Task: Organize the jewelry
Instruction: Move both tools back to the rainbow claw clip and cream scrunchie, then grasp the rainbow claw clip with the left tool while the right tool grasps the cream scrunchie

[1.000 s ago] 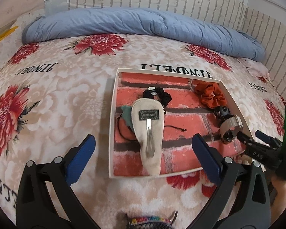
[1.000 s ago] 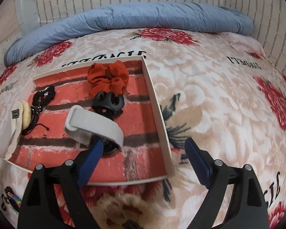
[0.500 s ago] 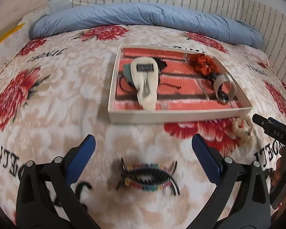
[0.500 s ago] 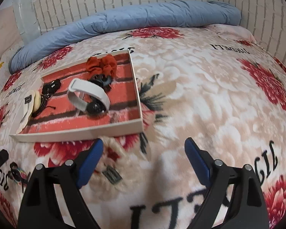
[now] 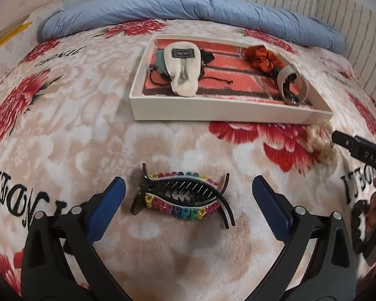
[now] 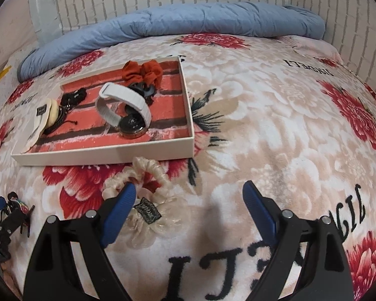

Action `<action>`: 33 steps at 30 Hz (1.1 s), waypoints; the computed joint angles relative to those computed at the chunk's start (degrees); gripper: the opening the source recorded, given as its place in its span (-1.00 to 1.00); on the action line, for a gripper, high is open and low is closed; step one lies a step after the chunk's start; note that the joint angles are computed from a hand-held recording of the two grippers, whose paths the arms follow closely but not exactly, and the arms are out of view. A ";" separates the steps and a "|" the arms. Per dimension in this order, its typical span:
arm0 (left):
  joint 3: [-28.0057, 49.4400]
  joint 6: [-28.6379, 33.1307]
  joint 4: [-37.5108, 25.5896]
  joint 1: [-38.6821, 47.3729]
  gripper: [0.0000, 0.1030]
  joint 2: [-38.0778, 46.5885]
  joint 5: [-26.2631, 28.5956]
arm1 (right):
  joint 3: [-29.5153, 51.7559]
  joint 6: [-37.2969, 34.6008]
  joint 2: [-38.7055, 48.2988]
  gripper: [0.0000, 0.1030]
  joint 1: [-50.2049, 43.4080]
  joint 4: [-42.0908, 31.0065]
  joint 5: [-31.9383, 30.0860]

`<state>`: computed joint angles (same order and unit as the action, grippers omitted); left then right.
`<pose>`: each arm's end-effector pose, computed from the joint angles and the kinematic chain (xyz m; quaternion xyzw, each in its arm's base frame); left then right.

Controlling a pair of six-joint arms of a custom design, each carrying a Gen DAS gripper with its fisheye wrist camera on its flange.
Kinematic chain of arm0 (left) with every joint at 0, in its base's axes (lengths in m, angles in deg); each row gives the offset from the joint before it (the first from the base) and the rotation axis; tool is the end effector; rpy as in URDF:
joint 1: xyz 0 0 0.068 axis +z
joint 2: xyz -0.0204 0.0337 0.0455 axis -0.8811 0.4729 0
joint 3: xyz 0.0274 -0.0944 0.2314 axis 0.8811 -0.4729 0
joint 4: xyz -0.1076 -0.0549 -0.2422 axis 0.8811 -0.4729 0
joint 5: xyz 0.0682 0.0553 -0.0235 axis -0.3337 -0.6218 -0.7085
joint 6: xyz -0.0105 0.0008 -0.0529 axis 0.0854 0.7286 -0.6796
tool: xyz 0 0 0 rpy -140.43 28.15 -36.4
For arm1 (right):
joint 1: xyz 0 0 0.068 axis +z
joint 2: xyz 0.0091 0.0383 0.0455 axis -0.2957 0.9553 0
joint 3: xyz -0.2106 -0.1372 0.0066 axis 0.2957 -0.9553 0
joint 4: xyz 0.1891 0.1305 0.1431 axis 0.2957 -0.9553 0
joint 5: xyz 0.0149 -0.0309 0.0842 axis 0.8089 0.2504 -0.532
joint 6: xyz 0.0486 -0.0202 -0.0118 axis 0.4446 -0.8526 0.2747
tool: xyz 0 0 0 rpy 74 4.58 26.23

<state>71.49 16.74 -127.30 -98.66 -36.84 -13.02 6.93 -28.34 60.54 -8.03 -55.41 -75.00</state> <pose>0.1164 -0.0659 0.1441 -0.1492 0.9336 0.0293 0.3244 0.2176 0.0375 0.1503 -0.0827 0.9390 0.0602 0.3284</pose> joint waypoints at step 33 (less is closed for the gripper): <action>-3.20 5.44 8.01 6.73 0.78 3.80 4.98 | 2.09 2.88 8.26 -0.12 3.53 1.90 -0.70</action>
